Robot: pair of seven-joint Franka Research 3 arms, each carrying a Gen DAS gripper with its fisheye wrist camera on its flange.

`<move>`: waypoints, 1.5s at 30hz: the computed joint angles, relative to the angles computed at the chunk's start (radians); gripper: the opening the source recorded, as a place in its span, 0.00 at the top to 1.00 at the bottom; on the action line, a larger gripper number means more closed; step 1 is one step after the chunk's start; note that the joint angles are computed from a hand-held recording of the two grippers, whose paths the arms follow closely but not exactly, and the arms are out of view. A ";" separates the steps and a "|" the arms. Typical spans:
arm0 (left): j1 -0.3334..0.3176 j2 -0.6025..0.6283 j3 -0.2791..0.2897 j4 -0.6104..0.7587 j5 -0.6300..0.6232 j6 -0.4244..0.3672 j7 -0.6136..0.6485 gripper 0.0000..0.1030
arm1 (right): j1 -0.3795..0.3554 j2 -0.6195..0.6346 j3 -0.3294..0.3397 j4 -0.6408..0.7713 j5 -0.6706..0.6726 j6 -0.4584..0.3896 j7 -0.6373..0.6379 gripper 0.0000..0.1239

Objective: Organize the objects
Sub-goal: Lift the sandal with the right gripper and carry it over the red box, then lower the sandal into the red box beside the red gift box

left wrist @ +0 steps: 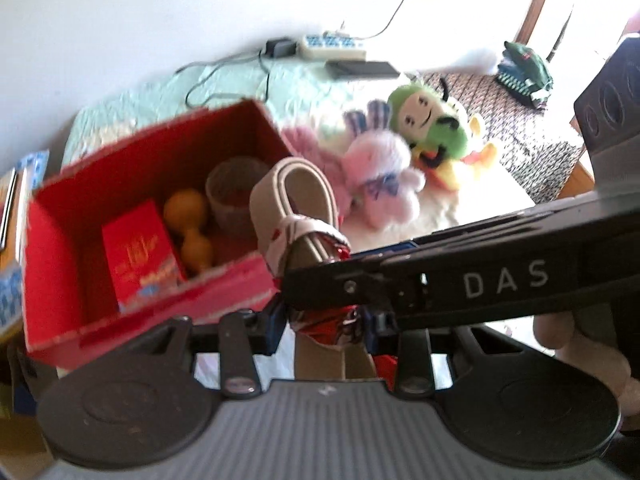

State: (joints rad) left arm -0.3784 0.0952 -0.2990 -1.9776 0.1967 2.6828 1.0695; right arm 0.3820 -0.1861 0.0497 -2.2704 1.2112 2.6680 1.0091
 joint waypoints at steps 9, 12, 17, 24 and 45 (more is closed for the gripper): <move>0.035 -0.006 0.046 0.039 0.141 0.044 -0.028 0.66 | 0.014 0.121 0.032 0.172 0.044 0.103 -0.051 0.75; 0.049 0.013 0.062 0.074 0.194 0.035 -0.055 0.66 | 0.011 0.192 0.050 0.260 0.046 0.117 -0.075 0.75; 0.092 0.028 0.079 0.091 0.193 0.029 -0.036 0.66 | -0.005 0.329 0.089 0.412 0.038 0.117 -0.073 0.75; 0.148 0.068 0.094 0.101 0.134 -0.004 0.043 0.66 | -0.018 0.478 0.144 0.553 -0.074 0.118 0.077 0.75; 0.196 0.183 0.107 0.133 0.054 -0.113 0.136 0.60 | -0.039 0.745 0.166 0.829 -0.432 -0.140 0.551 0.75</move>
State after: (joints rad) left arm -0.1826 0.2785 -0.1924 -1.8444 0.2508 2.5701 1.2055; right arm 0.3430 0.5588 0.2153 -1.4415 0.7795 2.5281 1.5596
